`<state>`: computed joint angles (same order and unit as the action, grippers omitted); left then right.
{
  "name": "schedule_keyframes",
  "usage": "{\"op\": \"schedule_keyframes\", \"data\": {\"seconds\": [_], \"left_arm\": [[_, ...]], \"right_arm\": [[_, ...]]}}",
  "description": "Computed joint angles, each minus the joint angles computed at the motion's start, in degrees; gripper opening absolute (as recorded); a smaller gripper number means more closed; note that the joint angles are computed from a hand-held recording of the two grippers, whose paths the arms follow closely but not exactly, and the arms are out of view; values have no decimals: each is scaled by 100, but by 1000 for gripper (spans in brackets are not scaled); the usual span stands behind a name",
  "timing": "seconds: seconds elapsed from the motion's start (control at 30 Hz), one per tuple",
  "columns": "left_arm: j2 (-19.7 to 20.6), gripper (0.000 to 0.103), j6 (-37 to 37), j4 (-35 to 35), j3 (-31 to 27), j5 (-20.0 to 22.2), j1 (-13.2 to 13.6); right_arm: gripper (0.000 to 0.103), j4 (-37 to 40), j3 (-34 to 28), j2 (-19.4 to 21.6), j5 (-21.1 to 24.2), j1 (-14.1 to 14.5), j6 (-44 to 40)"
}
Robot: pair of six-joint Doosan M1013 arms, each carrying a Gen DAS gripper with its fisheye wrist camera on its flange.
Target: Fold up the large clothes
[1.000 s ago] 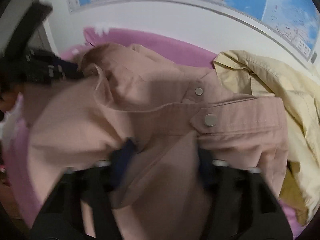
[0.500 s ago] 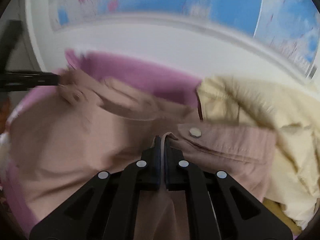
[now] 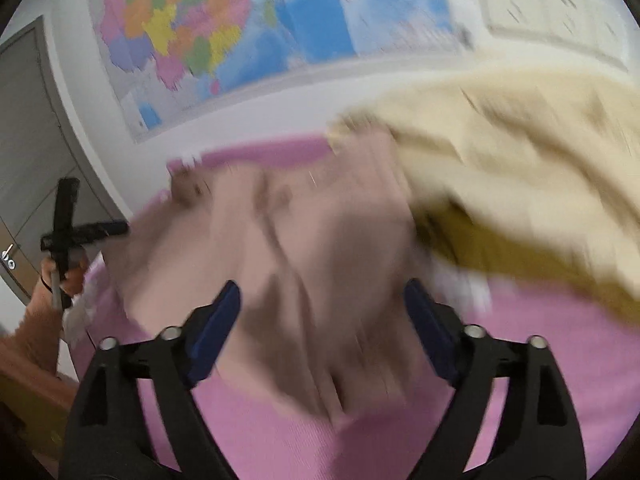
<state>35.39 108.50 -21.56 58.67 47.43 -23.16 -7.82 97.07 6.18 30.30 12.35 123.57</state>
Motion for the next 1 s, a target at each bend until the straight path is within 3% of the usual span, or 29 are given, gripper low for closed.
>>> {"op": "schedule_keyframes", "data": {"seconds": [0.13,0.17,0.2,0.23,0.27,0.33,0.43,0.5,0.53,0.6,0.67,0.73,0.77,0.8,0.83,0.87,0.93,1.0], "left_arm": [[23,93,186,-237,178,194,-9],[49,92,234,-320,192,211,-19],[90,86,291,-515,174,275,-14],[41,61,384,-574,272,44,-40],[50,42,500,-804,254,114,-41],[81,15,129,-984,128,382,-1],[-41,7,123,-1809,264,630,180],[-190,6,138,-2365,540,798,330],[-218,6,253,-2747,666,906,410],[-225,12,174,-3048,787,1141,501],[-299,21,-139,-2149,920,851,365],[-371,35,-423,-1566,935,646,240],[-414,39,-565,-1313,919,522,192],[-522,48,-710,-885,972,168,107],[-592,59,-806,-593,1002,-60,50],[-647,63,-785,-423,1006,-228,0],[-638,73,-316,-515,853,-224,-65],[-564,76,-360,13,648,-240,-242]], "right_arm": [[84,561,234,20,42,17,-273],[76,887,200,101,25,-11,-506],[61,1439,202,132,-88,-91,-909],[46,1753,211,138,-220,-123,-1241],[19,2251,197,143,-308,-166,-1693],[14,2624,167,77,-288,-237,-1937],[11,3575,376,-284,-706,-351,-2582],[10,3369,538,-627,-948,-335,-2361],[10,2823,580,-753,-947,-281,-1957],[11,2631,686,-863,-938,-262,-1714],[16,2333,666,-742,-371,-269,-1232],[28,1839,549,-550,440,-245,-707],[45,1271,458,-444,844,-156,-224],[53,820,428,-437,949,-77,213],[53,642,457,-487,855,-42,393],[54,208,458,-557,743,28,799],[66,-987,403,-656,608,224,1801],[67,-1684,295,-640,450,372,2190]]}}
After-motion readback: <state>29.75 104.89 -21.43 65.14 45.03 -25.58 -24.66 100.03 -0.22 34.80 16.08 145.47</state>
